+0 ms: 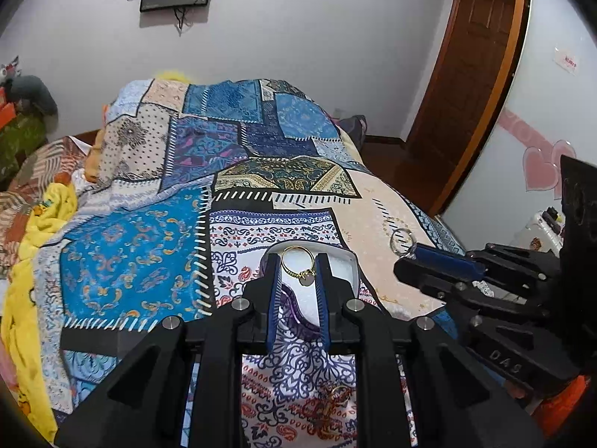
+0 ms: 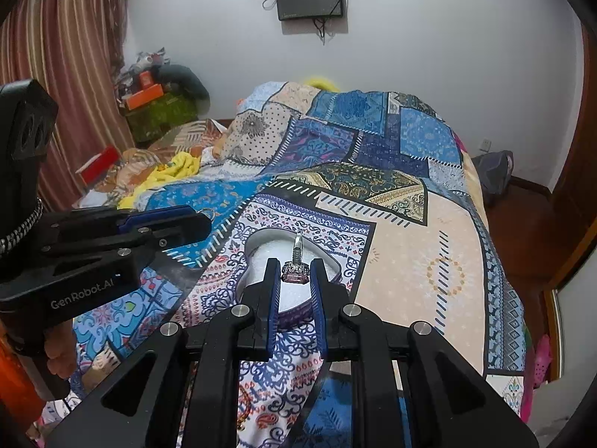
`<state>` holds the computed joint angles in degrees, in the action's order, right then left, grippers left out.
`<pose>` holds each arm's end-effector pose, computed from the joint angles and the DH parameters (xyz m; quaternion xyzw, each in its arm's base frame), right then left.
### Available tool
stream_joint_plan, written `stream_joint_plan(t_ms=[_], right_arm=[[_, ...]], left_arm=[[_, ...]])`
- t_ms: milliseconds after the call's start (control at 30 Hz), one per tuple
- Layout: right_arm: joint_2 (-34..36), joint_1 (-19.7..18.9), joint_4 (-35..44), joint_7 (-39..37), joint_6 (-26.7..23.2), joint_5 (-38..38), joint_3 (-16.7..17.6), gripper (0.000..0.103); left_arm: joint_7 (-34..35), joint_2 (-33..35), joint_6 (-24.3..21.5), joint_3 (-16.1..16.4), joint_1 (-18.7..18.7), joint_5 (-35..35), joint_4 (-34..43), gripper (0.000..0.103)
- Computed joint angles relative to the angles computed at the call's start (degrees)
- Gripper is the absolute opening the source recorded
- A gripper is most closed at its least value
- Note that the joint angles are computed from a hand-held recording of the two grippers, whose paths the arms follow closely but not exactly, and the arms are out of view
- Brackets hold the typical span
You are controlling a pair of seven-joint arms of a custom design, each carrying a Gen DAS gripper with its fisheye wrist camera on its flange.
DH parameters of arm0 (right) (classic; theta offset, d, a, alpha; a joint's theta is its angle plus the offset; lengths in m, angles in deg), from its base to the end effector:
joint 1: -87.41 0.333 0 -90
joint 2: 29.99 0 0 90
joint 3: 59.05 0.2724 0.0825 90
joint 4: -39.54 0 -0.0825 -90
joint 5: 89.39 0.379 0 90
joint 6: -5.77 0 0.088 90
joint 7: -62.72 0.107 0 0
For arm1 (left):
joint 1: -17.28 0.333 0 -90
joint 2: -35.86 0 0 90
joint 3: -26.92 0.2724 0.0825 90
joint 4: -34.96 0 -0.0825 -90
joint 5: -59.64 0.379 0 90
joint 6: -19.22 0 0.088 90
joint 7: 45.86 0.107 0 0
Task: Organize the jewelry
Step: 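Carry both rings over the purple tin and open both grippers to drop them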
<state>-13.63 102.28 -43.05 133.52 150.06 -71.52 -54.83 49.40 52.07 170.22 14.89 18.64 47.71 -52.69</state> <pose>0.6466 0.2133 0.5810 -0.7810 0.4748 -0.1695 0.3687 0.6723 -0.1026 0.5554 -0.6089 0.6772 -0.3674 0.1888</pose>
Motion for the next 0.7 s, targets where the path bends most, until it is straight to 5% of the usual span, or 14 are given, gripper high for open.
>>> stream_joint_plan(t_ms=[700], right_arm=[[11.9, 0.26, 15.97, -0.26, -10.62, -4.19, -0.5, 0.014]], left_arm=[[1.3, 15.16, -12.74, -1.48, -0.27, 2.38, 19.66, 0.017]])
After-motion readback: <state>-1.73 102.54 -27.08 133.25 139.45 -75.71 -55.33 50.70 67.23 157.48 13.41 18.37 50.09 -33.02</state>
